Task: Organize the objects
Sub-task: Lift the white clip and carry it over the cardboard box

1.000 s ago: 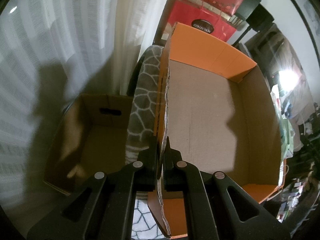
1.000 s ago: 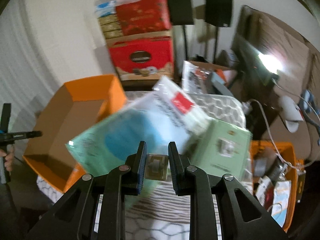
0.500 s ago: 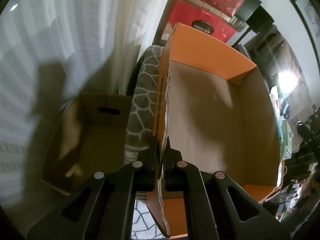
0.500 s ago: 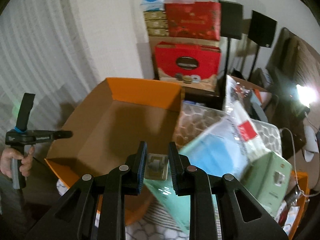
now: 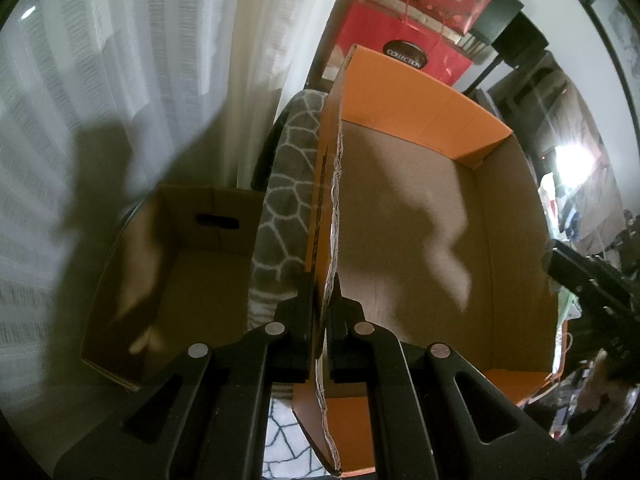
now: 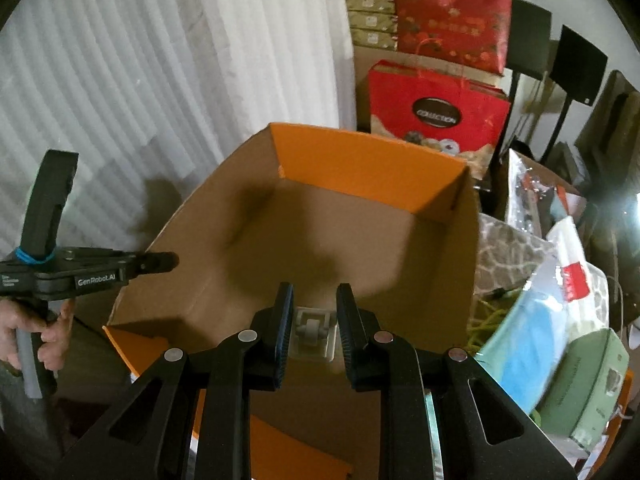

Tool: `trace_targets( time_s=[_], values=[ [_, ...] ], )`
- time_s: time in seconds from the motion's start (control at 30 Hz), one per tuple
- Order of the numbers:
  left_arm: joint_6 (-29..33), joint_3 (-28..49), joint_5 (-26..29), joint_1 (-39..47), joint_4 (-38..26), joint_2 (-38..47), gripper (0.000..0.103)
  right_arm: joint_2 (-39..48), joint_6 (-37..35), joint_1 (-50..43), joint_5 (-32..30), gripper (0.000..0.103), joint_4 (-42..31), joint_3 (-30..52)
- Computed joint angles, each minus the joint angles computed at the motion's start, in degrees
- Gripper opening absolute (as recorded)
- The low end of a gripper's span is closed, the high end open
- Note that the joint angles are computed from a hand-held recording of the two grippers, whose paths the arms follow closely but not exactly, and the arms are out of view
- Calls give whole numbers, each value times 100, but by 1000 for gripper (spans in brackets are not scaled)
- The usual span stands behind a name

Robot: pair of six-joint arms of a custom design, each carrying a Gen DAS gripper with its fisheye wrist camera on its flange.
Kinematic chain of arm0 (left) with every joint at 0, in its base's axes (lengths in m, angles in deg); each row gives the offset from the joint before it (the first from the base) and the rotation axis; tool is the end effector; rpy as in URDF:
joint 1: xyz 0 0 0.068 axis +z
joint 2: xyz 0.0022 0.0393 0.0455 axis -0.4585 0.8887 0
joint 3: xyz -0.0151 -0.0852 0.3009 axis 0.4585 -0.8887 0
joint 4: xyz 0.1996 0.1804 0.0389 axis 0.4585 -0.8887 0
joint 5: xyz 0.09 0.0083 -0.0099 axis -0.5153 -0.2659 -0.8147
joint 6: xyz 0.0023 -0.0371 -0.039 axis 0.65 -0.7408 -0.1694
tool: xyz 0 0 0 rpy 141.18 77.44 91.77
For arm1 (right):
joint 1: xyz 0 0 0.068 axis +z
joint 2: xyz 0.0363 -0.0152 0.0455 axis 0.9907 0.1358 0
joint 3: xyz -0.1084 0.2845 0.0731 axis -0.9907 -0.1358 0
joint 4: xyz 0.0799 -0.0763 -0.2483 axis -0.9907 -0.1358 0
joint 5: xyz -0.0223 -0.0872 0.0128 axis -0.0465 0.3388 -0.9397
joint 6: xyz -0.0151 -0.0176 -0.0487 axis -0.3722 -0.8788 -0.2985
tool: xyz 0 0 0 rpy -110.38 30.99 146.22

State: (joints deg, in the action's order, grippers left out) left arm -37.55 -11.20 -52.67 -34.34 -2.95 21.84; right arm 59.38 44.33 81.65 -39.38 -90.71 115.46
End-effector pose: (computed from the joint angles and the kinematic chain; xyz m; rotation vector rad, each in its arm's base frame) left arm 0.3525 -0.0560 0.2014 0.3646 2.7601 -0.5087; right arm 0.2493 0.0040 0.2503 -0.1240 2.5108 0.1990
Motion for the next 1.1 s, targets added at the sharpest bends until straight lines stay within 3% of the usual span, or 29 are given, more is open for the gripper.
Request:
trace_targets(
  time_s=[0.67,1.1],
  values=[
    [-30,-10,62,7,8,3,5,1528,358,1037,286,23,188,282],
    [-25,2,71,16,2,12,5,904,277,871,406,33,174,104]
  ],
)
